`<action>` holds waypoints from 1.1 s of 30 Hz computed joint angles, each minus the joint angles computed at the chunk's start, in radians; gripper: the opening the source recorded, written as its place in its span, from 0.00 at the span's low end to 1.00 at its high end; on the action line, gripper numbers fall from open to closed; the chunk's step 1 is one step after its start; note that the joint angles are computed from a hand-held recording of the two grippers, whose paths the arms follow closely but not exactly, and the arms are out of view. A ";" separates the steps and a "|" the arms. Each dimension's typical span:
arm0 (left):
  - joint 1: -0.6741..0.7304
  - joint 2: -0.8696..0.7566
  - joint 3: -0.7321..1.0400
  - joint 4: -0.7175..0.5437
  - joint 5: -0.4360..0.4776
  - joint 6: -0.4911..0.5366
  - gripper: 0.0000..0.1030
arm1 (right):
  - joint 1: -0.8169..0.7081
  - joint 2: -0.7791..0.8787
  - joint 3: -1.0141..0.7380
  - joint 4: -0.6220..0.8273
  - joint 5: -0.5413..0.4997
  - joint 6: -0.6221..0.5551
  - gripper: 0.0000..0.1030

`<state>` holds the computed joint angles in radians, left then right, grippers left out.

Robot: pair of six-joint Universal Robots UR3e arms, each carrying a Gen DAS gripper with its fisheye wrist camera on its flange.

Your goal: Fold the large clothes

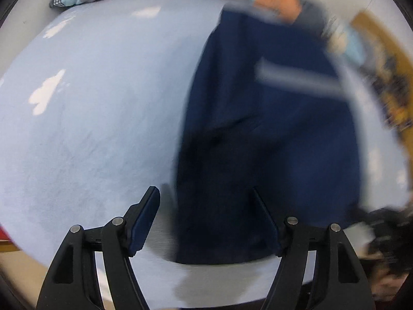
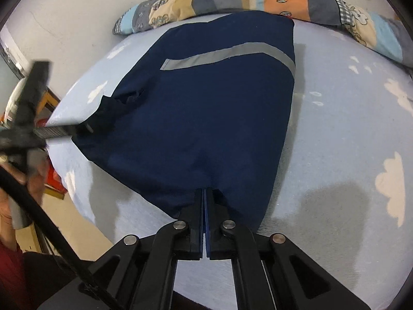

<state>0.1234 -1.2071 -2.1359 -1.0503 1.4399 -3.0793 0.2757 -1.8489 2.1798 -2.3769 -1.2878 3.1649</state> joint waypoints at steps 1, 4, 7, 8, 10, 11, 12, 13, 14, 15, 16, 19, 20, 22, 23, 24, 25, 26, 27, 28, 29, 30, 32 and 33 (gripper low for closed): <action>0.010 0.002 0.000 -0.004 -0.008 0.002 0.69 | 0.006 0.018 -0.061 0.074 -0.001 -0.009 0.00; 0.062 0.065 0.018 0.021 -0.065 -0.010 0.68 | -0.076 0.005 -0.178 0.203 0.108 -0.057 0.00; 0.063 0.020 0.081 0.166 -0.124 -0.076 0.69 | -0.091 0.097 -0.358 0.146 0.036 -0.045 0.09; 0.041 -0.026 0.115 0.210 -0.119 -0.101 0.69 | -0.100 0.144 -0.411 0.127 0.021 -0.032 0.12; -0.035 -0.193 0.233 0.309 -0.076 -0.151 0.69 | -0.130 0.267 -0.540 0.121 0.030 -0.006 0.14; -0.054 -0.292 0.300 0.353 -0.081 -0.157 0.69 | -0.140 0.351 -0.611 0.089 0.029 0.009 0.14; -0.071 -0.350 0.329 0.380 -0.084 -0.172 0.69 | -0.143 0.400 -0.654 0.079 0.025 0.013 0.14; -0.081 -0.432 0.381 0.394 -0.093 -0.185 0.69 | -0.143 0.479 -0.731 0.084 0.015 0.016 0.14; -0.088 -0.529 0.455 0.383 -0.109 -0.199 0.69 | -0.146 0.553 -0.801 0.093 0.010 0.020 0.14; -0.091 -0.593 0.492 0.391 -0.122 -0.206 0.69 | -0.151 0.634 -0.884 0.125 0.011 0.027 0.14; -0.088 -0.671 0.549 0.394 -0.128 -0.209 0.69 | -0.153 0.691 -0.942 0.148 0.008 0.029 0.14; -0.126 -0.897 0.770 0.302 -0.035 -0.218 0.78 | -0.182 0.849 -1.108 0.233 0.038 0.040 0.16; -0.117 -0.939 0.807 0.274 -0.043 -0.221 0.88 | -0.188 0.889 -1.151 0.268 0.035 0.040 0.19; -0.074 -0.983 0.819 0.275 -0.123 -0.237 0.95 | -0.180 0.975 -1.229 0.317 -0.034 0.040 0.18; -0.074 -0.984 0.826 0.277 -0.123 -0.233 0.95 | -0.183 0.988 -1.233 0.316 -0.037 0.042 0.16; -0.086 -0.977 0.832 0.274 -0.103 -0.217 0.94 | -0.187 0.983 -1.216 0.297 -0.027 0.045 0.16; -0.097 -0.964 0.824 0.275 -0.089 -0.202 0.92 | -0.188 0.959 -1.196 0.284 -0.023 0.043 0.17; -0.102 -0.933 0.799 0.282 -0.079 -0.190 0.86 | -0.189 0.932 -1.171 0.270 -0.018 0.043 0.18; -0.105 -0.871 0.732 0.315 -0.076 -0.190 0.85 | -0.191 0.880 -1.117 0.245 -0.006 0.038 0.18; -0.100 -0.816 0.670 0.347 -0.087 -0.190 0.85 | -0.194 0.792 -1.021 0.209 0.009 0.015 0.18; -0.095 -0.748 0.599 0.366 -0.097 -0.178 0.85 | -0.192 0.725 -0.952 0.190 0.013 -0.009 0.18; -0.100 -0.673 0.521 0.394 -0.084 -0.158 0.85 | -0.181 0.629 -0.856 0.167 0.012 -0.050 0.19; -0.115 -0.517 0.354 0.453 -0.030 -0.113 0.85 | -0.154 0.483 -0.714 0.144 0.011 -0.100 0.23; -0.128 -0.425 0.260 0.475 0.009 -0.107 0.85 | -0.141 0.395 -0.631 0.143 0.020 -0.128 0.23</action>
